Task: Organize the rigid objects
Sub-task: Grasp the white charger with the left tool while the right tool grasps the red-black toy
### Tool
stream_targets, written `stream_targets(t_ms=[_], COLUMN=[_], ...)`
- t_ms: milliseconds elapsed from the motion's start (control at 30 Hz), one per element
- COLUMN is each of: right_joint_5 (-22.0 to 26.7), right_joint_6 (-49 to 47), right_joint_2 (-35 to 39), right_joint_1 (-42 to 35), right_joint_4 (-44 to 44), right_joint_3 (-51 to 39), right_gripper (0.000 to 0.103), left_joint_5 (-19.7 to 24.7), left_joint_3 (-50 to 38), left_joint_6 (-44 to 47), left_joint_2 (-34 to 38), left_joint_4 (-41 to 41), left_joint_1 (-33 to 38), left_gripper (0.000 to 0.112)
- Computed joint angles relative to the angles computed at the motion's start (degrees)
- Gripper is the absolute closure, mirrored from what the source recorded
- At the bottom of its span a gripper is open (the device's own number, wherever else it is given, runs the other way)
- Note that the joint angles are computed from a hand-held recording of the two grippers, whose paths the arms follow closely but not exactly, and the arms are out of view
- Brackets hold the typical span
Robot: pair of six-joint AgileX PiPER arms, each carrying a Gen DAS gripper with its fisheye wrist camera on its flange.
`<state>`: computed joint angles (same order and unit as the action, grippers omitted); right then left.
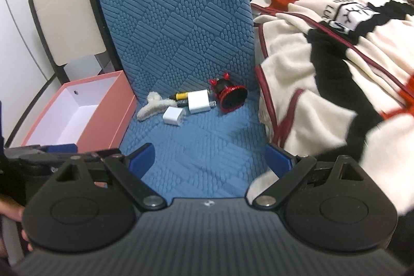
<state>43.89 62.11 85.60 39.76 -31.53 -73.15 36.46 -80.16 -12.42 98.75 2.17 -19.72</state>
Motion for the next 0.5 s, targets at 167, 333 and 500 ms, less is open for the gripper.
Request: stream_targets(t_ms=[167, 333, 500], right_joint_5=[-5.9, -8.1, -5.4], right_joint_6=[-13.3, -27.4, -38.8], right_joint_2=[6.7, 15.9, 27.3], right_joint_1=[-7.7, -13.7, -18.1], right_joint_4=[9.1, 19.7, 29.3], right_joint_3=[-4.9, -13.8, -26.9], right_gripper=[0.010, 0.010, 0.012], left_joint_5=[-0.7, -0.7, -0.1], left_joint_3=[-7.2, -16.5, -26.9], left_joint_6=[1.1, 1.6, 1.9], left_joint_2=[9.0, 19.2, 29.2], left_joint_4=[-1.7, -3.3, -3.1], left_joint_1=[1.1, 1.8, 2.2], left_gripper=[0.009, 0.009, 0.009])
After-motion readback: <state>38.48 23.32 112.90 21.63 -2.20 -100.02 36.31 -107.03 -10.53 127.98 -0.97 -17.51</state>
